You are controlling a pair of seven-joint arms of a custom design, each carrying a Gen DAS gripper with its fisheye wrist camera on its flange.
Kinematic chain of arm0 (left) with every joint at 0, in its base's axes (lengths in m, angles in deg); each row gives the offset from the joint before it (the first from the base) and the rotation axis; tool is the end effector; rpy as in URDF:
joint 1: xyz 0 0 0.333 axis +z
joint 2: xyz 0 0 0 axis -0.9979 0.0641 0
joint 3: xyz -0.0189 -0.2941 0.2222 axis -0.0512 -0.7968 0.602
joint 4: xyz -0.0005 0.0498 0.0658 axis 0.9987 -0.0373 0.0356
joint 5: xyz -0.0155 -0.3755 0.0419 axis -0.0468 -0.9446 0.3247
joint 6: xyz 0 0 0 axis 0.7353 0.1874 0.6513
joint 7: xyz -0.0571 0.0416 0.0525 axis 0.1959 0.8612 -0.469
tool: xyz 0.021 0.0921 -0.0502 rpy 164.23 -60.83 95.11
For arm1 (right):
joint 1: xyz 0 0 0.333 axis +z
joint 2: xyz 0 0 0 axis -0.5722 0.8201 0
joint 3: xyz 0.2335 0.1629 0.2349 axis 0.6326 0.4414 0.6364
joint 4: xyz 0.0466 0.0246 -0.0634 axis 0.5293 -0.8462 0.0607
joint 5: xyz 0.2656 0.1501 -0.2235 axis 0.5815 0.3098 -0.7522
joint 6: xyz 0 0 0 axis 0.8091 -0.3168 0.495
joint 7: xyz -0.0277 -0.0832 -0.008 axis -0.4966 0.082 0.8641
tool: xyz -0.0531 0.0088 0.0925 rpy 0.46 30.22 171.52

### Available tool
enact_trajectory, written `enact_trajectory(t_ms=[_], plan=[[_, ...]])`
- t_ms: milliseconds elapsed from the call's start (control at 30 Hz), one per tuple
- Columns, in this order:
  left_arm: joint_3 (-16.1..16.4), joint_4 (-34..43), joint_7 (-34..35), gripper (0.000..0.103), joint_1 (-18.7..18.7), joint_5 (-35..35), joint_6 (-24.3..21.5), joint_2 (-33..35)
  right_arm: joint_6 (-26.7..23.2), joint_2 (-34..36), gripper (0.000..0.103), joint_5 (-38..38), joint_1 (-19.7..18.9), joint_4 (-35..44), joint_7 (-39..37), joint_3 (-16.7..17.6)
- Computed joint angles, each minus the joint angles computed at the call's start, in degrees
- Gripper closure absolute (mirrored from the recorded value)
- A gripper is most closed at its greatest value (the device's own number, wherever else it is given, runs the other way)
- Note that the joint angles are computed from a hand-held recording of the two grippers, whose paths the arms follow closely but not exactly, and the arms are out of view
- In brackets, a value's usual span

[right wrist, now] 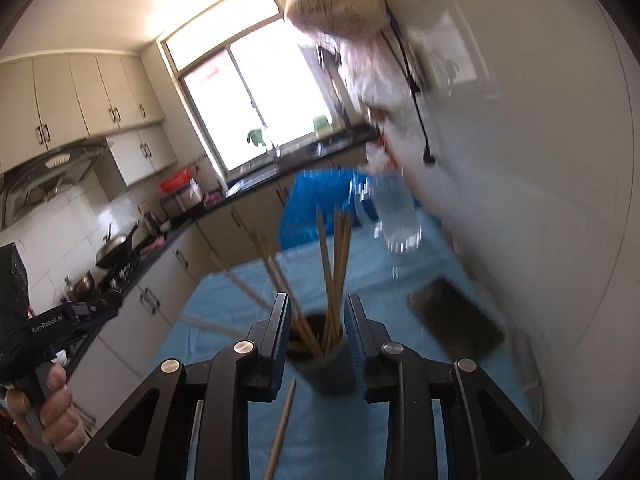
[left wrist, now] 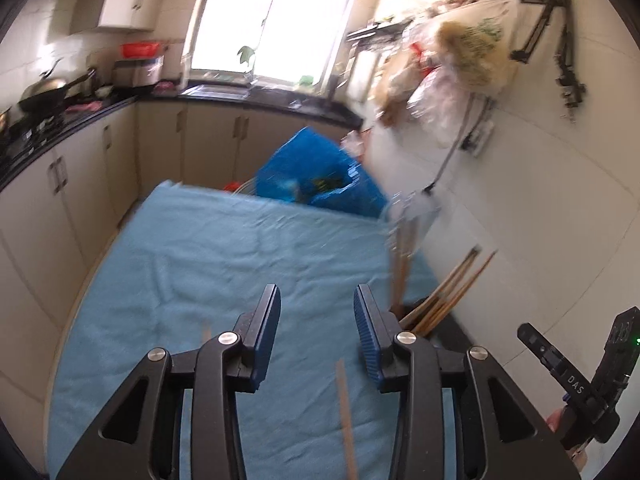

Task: Organize utensils
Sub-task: 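Move both tools back down over the last chopsticks on the cloth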

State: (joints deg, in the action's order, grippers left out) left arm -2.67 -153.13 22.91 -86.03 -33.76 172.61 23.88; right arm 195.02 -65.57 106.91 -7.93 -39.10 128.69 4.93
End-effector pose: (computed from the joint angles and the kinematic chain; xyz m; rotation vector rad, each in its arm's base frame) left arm 0.4083 -0.0050 0.6810 -1.9922 1.3295 -0.9729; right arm 0.4535 0.1647 0.6290 -1.5567 1.3218 -0.2932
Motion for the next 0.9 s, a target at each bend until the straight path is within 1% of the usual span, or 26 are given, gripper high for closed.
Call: enact_trajectory(t_ms=[133,200,267,333,400,467,500,533,567,633,700,733,800,833,867,900], plan=[[1.9,-4.3,-0.2,0.066,1.3,-1.0,-3.4,-1.5,-4.9,1.7,0.073,-4.4,-1.2,-2.0,4.9,1.4],[3.5,-5.5,0.8,0.066,1.4,-2.2,-5.9,-1.1,-8.2,3.3,0.073,-6.3,-1.6,-2.0,7.4,2.1],[4.9,-6.3,1.7,0.066,1.7,-3.7,-6.9,-0.2,-9.9,4.9,0.073,-7.9,-2.0,-1.4,9.0,2.9],[6.1,-5.9,3.5,0.066,1.6,-5.4,-8.0,1.6,-11.1,6.5,0.073,-11.6,-2.5,-0.9,11.8,4.3],[8.0,-4.8,6.0,0.066,1.0,-8.6,-8.4,4.6,-12.0,8.0,0.073,-14.7,-2.7,-0.1,14.4,5.2],[8.5,-2.7,8.3,0.066,1.3,-11.3,-10.2,8.1,-12.2,8.6,0.073,-16.7,-2.8,0.0,16.1,5.8],[8.9,-1.6,9.9,0.066,1.2,-13.0,-10.3,10.1,-12.2,8.9,0.073,-17.8,-2.8,0.2,17.0,6.1],[8.4,-0.4,10.3,0.066,1.8,-13.6,-10.5,11.8,-12.1,9.0,0.073,-18.1,-2.7,0.2,17.2,6.1],[7.0,1.1,8.9,0.066,3.5,-12.1,-11.6,13.8,-12.1,9.1,0.073,-18.8,-2.7,0.3,17.7,6.2],[6.2,2.9,10.7,0.066,4.6,-13.3,-11.5,16.6,-11.9,9.3,0.073,-20.8,-2.9,0.2,19.3,6.5],[4.4,5.3,9.5,0.067,6.5,-11.7,-12.3,19.7,-12.0,9.5,0.073,-21.8,-2.9,0.4,20.0,6.5],[3.8,6.1,9.7,0.067,6.9,-11.8,-12.1,20.7,-11.9,9.6,0.073,-22.6,-2.9,0.3,20.7,6.5],[2.9,8.1,11.4,0.076,7.4,-12.7,-12.5,23.3,-12.3,10.1,0.073,-23.5,-2.9,0.6,21.7,6.6],[2.3,8.9,10.5,0.083,7.9,-12.3,-13.2,24.1,-12.5,10.4,0.073,-24.3,-3.0,0.9,22.4,6.7],[1.5,8.7,8.9,0.089,8.4,-10.4,-11.9,24.4,-12.6,10.8,0.073,-25.3,-3.0,1.2,23.3,6.8],[1.0,8.7,8.2,0.094,8.7,-9.0,-11.9,24.6,-12.8,11.0,0.073,-26.0,-3.0,1.5,23.9,6.9]])
